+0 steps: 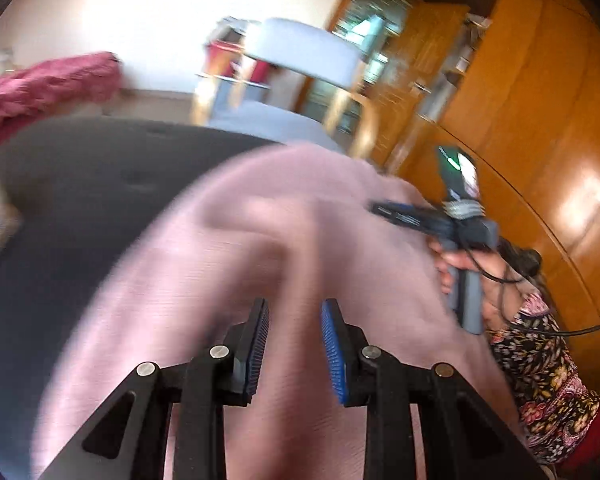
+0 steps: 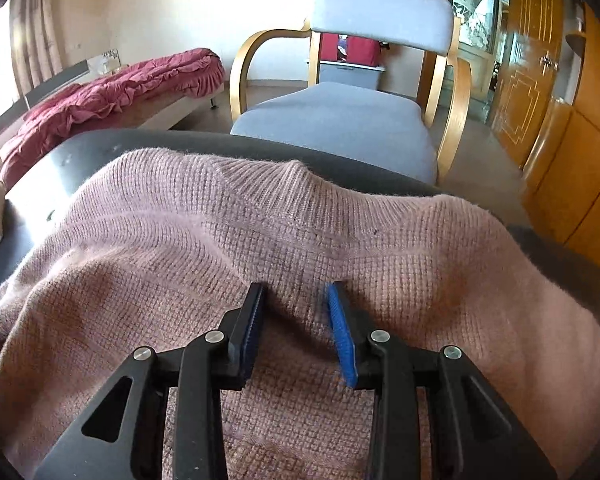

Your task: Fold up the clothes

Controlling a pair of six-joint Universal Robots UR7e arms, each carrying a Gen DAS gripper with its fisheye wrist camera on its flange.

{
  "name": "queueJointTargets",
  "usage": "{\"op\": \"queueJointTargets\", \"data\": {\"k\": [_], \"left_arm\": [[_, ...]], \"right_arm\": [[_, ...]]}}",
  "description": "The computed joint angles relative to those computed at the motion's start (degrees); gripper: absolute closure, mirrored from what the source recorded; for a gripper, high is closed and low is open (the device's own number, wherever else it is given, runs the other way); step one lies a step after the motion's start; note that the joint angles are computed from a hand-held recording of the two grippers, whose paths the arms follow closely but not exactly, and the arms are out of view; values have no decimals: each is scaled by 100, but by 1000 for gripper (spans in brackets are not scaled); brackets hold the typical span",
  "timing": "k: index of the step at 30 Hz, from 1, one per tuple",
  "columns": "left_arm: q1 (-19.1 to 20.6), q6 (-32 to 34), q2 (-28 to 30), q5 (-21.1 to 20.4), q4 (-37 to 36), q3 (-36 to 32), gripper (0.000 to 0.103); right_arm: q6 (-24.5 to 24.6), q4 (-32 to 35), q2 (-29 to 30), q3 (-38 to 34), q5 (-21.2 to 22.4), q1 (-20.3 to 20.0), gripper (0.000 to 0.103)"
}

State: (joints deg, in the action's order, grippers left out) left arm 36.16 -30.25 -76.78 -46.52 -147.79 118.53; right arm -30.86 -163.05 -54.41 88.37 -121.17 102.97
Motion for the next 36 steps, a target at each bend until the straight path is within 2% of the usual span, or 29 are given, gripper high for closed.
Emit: {"op": "queueJointTargets", "data": {"k": [4,8,13,17,19,23,25,27,29,31,36], "left_arm": [[-12,-663,-863,384,1188,302,73],[65,-1229,-1394,240,2343,454,73],[-6,-886,-1596,313,2458,680,73],[172,-378,-1720,-380,2260,644,71],[223,-343,-1801,-510,2484,589,70],[36,-785,-1709,17,3307,413,70],[18,-863,-1602,205,3332,405,67],[-84,-759,-1414,597,3372,460,66],[-182,-806,-1170,926,3696,371,73],[-173,-957,-910,1132,4042,163,95],[-42,-1308,-328,2033,5481,-550,96]], "right_arm": [[-4,-75,21,21,-57,14,67],[51,-144,27,-6,-215,2,67],[-322,-262,32,-59,-468,-22,67],[-279,-142,-57,-40,-289,-94,66],[-348,-218,-45,-21,-329,-82,65],[-549,-437,23,8,-504,-30,64],[-527,-425,3,22,-468,-42,64],[-486,-380,-22,23,-411,-63,63],[-453,-346,-44,28,-366,-78,63],[-466,-366,-45,38,-378,-74,63],[-488,-376,-51,39,-377,-79,63]]}}
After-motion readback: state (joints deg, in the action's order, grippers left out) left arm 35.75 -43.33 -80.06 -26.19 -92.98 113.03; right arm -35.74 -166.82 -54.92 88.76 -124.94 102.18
